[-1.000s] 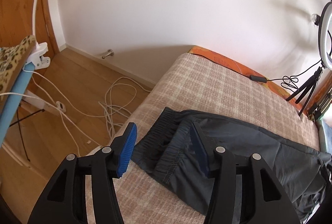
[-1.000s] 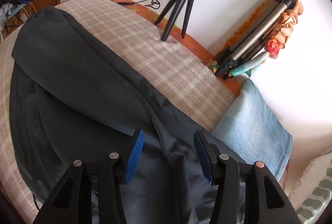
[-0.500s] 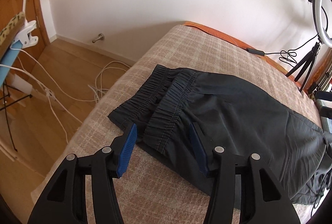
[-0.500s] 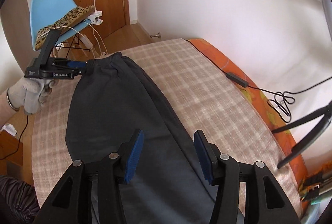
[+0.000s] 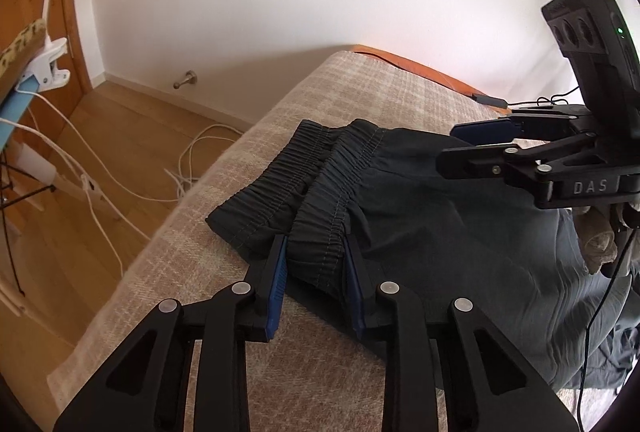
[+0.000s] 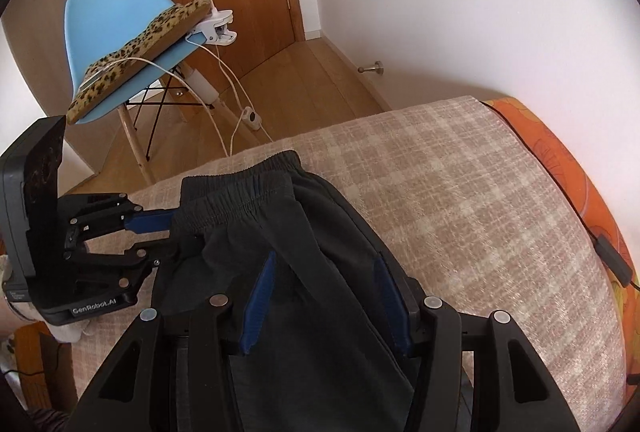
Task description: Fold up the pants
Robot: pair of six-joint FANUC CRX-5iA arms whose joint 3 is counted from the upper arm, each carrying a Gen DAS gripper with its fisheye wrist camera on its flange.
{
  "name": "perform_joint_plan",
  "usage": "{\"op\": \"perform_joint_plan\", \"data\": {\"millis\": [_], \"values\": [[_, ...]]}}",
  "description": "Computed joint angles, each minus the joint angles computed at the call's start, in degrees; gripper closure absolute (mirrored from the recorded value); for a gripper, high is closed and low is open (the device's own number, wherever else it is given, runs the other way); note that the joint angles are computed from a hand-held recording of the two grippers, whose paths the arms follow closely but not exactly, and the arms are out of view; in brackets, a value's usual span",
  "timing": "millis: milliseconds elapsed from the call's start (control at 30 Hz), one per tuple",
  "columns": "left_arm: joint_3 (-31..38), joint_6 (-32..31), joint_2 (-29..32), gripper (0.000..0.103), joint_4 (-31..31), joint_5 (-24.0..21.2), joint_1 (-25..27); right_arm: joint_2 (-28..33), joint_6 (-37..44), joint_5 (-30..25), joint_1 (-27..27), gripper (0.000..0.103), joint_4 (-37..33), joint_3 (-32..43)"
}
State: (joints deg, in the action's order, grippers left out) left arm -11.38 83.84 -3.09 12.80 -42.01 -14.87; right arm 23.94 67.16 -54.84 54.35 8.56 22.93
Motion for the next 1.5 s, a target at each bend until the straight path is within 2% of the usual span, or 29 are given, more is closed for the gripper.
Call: {"op": "perform_joint_plan", "data": {"millis": [33,67,100,200,333,433,533,567,600,667,733,767,800,867,967,1033,1200,1400,1500], "values": [[0.0,0.0,-0.3,0.079,-0.8,0.3,-0.4,1.5,1.2,-1.0,-0.2,0.051,-0.8,2.0],[0.3,0.1,-0.4,0.079,-1.9,0.5,-0.7,2.5,2.5,-2.0,-0.2,0.066,-1.6,3.4],[0.6,0.4,-0.5,0.079,-3.1,0.6,-1.1,3.0,3.9,-2.6,-0.2,0.090,-2.5,4.3],[1.1,-0.1,-0.8,0.080,-3.4,1.0,-1.1,3.8,2.0,-2.5,1.1,0.101,2.1,4.3],[3.7,0.6,0.1,0.080,-5.0,0.4,-0.3,5.1,1.7,-1.6,1.0,0.102,3.9,6.9],[5.5,-1.8,3.1,0.080,-1.4,-3.1,1.5,9.4,1.5,-4.9,0.9,0.102,5.7,12.5],[4.9,-2.0,3.6,0.071,2.0,-4.2,3.7,12.7,3.8,-8.4,1.1,0.102,6.3,16.2],[4.0,-1.7,3.0,0.057,3.5,-3.6,4.7,13.1,3.7,-8.7,1.2,0.102,6.6,16.4],[2.6,-2.1,2.1,0.047,5.5,-2.6,5.7,13.4,3.3,-8.9,1.1,0.102,6.7,16.5],[1.3,-3.6,1.6,0.047,8.6,-3.1,7.2,13.9,2.2,-8.9,1.0,0.101,7.3,16.4],[1.9,-2.6,2.4,0.046,9.1,-4.9,7.7,13.9,1.2,-8.2,1.0,0.099,8.1,15.9],[2.0,-2.2,2.8,0.045,9.9,-5.7,7.8,13.7,0.8,-8.0,1.0,0.097,8.1,15.6],[1.7,-2.4,3.2,0.044,11.5,-6.4,8.2,13.4,0.6,-7.9,0.9,0.084,7.9,15.6],[1.1,-2.2,3.8,0.043,14.0,-6.9,8.5,12.7,-1.1,-7.6,1.4,0.068,9.9,14.5],[1.4,-0.2,4.8,0.043,13.9,-6.8,7.9,8.4,-2.3,-5.7,1.8,0.068,10.8,9.9],[2.6,3.6,4.2,0.043,9.4,-5.8,7.0,3.7,-4.4,-3.8,2.5,0.066,12.2,4.6],[4.3,6.1,1.8,0.043,3.1,-5.4,4.8,-10.2,-12.0,-2.0,5.4,0.053,18.6,-10.7],[7.4,3.5,-0.7,0.043,-2.4,-6.6,0.1,-25.1,-26.2,-8.9,11.2,0.053,26.9,-24.4],[9.7,1.7,-1.8,0.043,-4.3,-7.8,-2.2,-32.6,-34.7,-15.4,16.7,0.052,31.4,-30.5]]}}
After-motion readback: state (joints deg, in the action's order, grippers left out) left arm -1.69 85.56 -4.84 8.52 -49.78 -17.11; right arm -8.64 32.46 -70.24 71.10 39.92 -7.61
